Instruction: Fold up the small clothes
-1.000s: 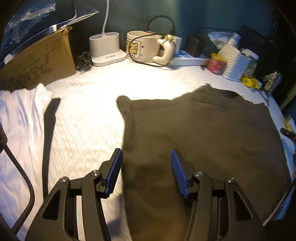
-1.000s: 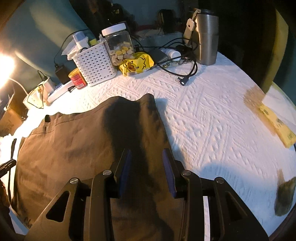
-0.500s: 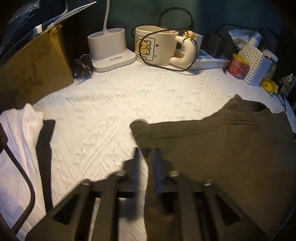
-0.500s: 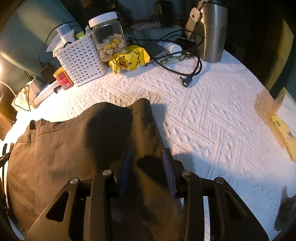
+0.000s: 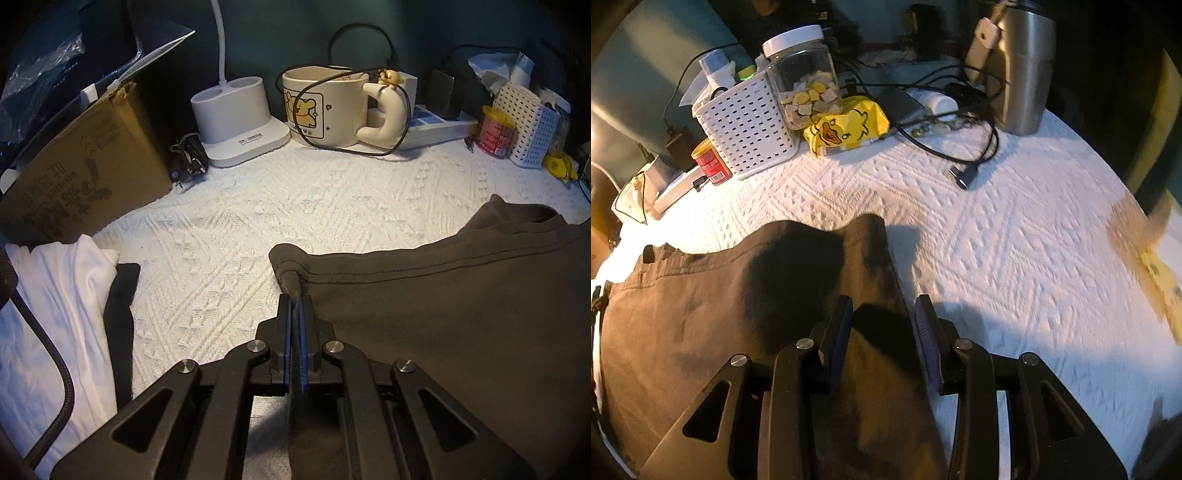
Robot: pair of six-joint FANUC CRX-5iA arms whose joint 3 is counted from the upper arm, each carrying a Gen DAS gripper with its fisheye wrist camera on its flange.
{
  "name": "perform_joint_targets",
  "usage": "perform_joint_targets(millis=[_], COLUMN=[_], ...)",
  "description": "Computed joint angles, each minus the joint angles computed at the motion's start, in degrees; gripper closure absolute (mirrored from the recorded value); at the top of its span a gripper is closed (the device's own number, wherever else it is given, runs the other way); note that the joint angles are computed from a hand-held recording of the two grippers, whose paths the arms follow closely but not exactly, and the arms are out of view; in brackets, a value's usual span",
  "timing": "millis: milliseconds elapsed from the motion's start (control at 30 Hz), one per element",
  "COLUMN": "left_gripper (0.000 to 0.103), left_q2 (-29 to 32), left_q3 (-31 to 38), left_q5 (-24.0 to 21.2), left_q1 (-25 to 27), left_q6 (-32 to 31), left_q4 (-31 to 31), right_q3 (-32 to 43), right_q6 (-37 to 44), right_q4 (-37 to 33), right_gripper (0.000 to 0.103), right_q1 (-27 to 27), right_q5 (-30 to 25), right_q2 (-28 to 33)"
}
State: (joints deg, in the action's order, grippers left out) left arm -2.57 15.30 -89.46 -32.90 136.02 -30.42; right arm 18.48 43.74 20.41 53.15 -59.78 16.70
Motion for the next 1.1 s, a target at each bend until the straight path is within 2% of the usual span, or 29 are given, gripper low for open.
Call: perform_joint_targets(millis=[100, 133, 167, 200, 300, 667, 767, 833, 933, 1067, 1100], left_gripper=[0.1, 0.1, 0.1, 0.1, 0.1, 0.097, 0.086, 0.068, 0.047, 0.045, 0.045], left_q2=[0.3, 0.5, 0.6, 0.7, 0.9, 0.8, 1.0, 0.6, -0.1, -1.1, -1.3], left_q3=[0.4, 0.5, 0.7, 0.7, 0.3, 0.1, 0.7, 0.8, 1.2, 1.9, 1.9], left_q5=[-0.5, -0.6, -0.6, -0.6, -0.1, 0.4, -0.2, -0.2, -0.1, 0.3, 0.4], left_q1=[-0.2, -0.3, -0.4, -0.5, 0.1, 1.3, 0.3, -0.6, -2.6, -5.4, -6.0], left_q6=[0.2, 0.2, 0.3, 0.3, 0.3, 0.5, 0.9, 1.6, 3.3, 5.0, 5.5], left_q4=[0.1, 0.1, 0.1, 0.0, 1.3, 3.1, 1.8, 0.7, -1.8, -4.5, -4.9], right_q3=[1.4, 2.3, 2.8, 3.6, 4.2, 2.9, 2.8, 3.1, 3.0, 0.9, 0.2], right_q6=[2.5, 3.9, 4.9, 6.1, 6.0, 2.6, 1.9, 1.7, 1.4, -0.2, -0.7], right_q4=[1.6, 2.4, 2.8, 2.0, 2.5, 5.0, 5.5, 5.0, 4.3, 5.8, 6.0], right_gripper=[0.066, 0.069, 0.074, 0.088, 0.097, 0.098, 0.098, 0.098, 0.097, 0.084, 0.077], right_q1=[0.5, 1.0, 1.2, 1.2, 0.9, 0.0, 0.4, 0.5, 0.8, 1.9, 2.2], right_q5=[-0.8, -1.7, -1.9, -1.9, -1.9, -1.6, -2.6, -3.5, -4.8, -5.8, -6.0], right_q2=[1.6, 2.4, 2.8, 3.2, 3.8, 3.3, 3.0, 2.8, 2.0, 0.3, -0.5])
